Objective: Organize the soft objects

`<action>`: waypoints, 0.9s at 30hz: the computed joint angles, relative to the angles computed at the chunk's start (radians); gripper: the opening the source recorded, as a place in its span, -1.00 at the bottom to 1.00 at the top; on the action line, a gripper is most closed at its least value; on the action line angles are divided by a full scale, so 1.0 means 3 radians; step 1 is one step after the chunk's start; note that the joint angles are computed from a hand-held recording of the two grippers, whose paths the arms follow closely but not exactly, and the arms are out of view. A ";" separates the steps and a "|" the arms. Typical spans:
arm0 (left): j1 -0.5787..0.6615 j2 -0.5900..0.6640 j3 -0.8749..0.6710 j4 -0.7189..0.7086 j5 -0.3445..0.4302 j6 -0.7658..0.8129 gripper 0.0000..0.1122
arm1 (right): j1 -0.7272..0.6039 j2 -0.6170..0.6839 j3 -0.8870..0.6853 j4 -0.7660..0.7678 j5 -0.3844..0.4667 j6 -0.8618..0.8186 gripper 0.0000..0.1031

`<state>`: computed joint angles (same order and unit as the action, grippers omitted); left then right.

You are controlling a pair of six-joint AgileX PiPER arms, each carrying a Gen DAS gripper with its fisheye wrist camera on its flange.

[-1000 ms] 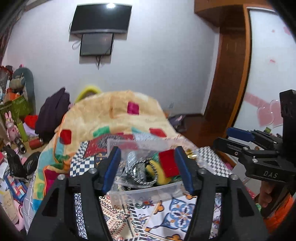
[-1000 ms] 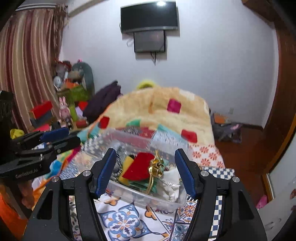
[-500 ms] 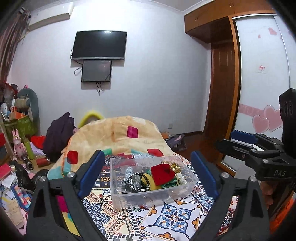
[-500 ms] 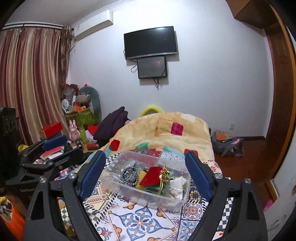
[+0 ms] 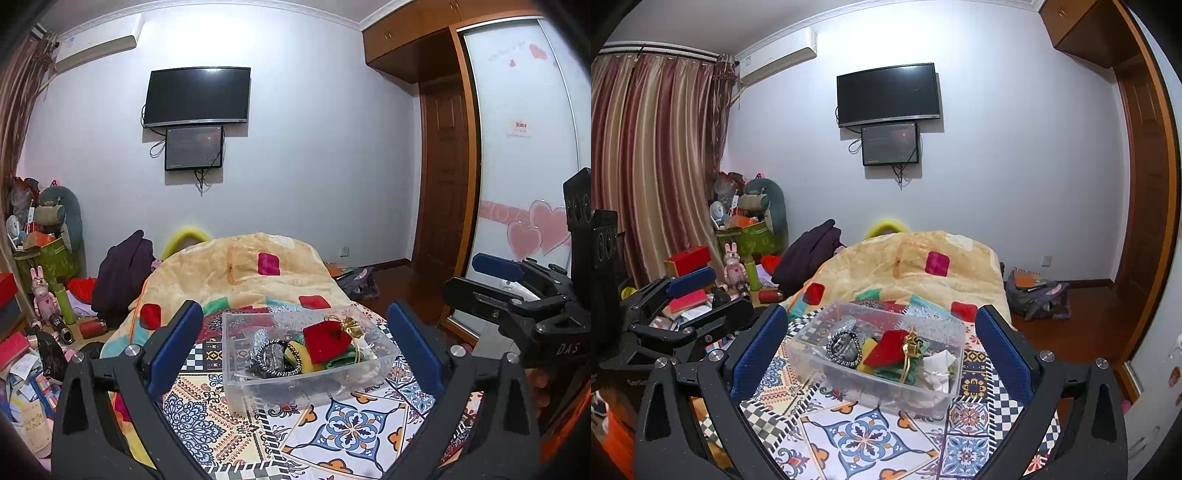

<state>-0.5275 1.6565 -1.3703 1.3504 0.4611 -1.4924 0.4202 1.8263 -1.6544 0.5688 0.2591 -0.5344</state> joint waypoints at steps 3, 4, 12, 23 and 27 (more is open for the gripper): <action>-0.0011 -0.0005 0.0020 0.0014 -0.0002 -0.0015 0.80 | -0.0009 -0.0028 0.0056 0.0078 -0.0016 -0.0064 0.97; -0.0015 -0.0008 0.0027 0.0017 -0.0002 -0.0021 0.80 | -0.0011 -0.0034 0.0061 0.0082 -0.0013 -0.0067 0.97; -0.0007 -0.0001 0.0018 0.0014 -0.0007 -0.0014 0.81 | -0.0015 -0.0036 0.0057 0.0107 -0.0007 -0.0089 0.97; -0.0003 0.0000 0.0014 0.0014 -0.0020 0.0000 0.82 | -0.0018 -0.0082 0.0124 0.0282 -0.0037 -0.0278 0.97; -0.0015 0.0014 0.0008 0.0033 -0.0013 -0.0011 0.82 | -0.0014 -0.0101 0.0136 0.0298 -0.0044 -0.0290 0.97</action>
